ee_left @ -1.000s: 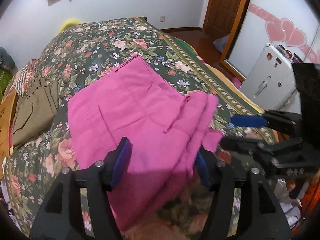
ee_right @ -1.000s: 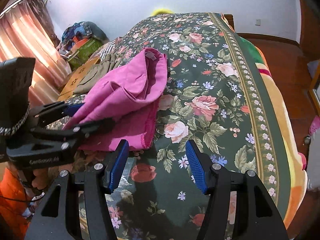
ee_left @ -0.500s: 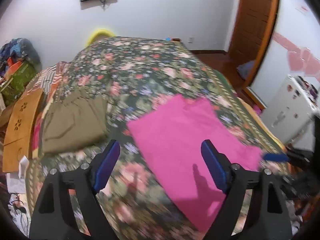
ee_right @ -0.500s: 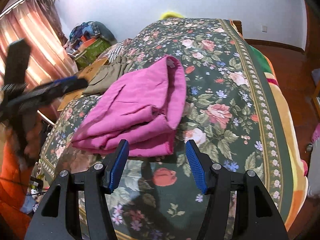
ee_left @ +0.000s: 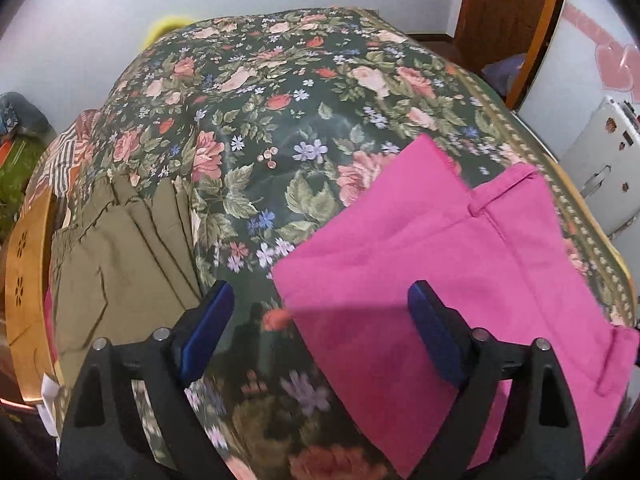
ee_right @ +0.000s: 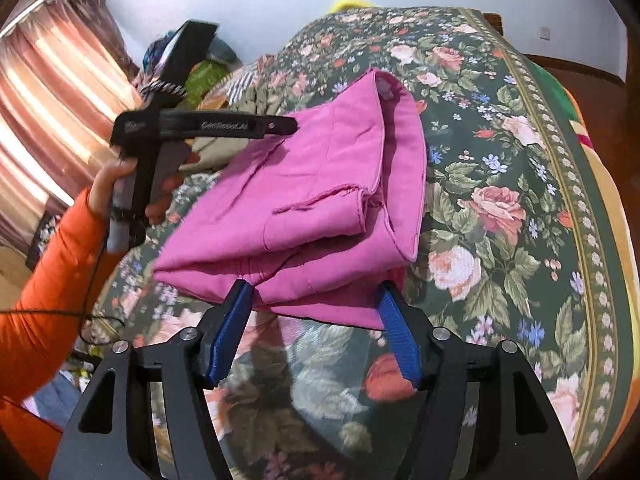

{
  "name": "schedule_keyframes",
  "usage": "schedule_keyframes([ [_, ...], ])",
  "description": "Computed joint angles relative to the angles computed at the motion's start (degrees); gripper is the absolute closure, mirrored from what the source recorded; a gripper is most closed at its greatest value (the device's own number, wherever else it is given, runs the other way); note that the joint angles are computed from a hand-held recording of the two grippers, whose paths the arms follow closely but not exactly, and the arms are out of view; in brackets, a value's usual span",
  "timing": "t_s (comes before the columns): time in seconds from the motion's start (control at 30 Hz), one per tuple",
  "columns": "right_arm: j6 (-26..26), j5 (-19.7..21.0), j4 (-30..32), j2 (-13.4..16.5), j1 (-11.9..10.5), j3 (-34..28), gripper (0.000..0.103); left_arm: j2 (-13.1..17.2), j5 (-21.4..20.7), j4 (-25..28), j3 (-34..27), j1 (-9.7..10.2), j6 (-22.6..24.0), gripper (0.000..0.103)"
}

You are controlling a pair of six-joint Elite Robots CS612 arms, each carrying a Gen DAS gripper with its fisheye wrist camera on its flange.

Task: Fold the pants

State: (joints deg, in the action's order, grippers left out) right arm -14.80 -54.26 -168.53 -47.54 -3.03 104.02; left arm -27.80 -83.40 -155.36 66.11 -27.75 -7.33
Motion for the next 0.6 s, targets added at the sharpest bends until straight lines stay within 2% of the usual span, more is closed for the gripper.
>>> schedule_keyframes([
  [0.17,-2.5,-3.2,1.3,1.0,0.3,-2.3,0.041,1.4,0.3,-0.4,-1.7,0.79,0.8,0.009],
  [0.33,-3.4,-6.6,2.0,2.7,0.3,-5.4,0.041,1.1,2.3,-4.2,0.4,0.96,2.5,0.011],
  [0.6,-2.7,-10.3,4.4,6.1,0.1,-11.6,0.041,-2.3,-0.5,-9.7,7.6,1.7,-2.2,0.018],
])
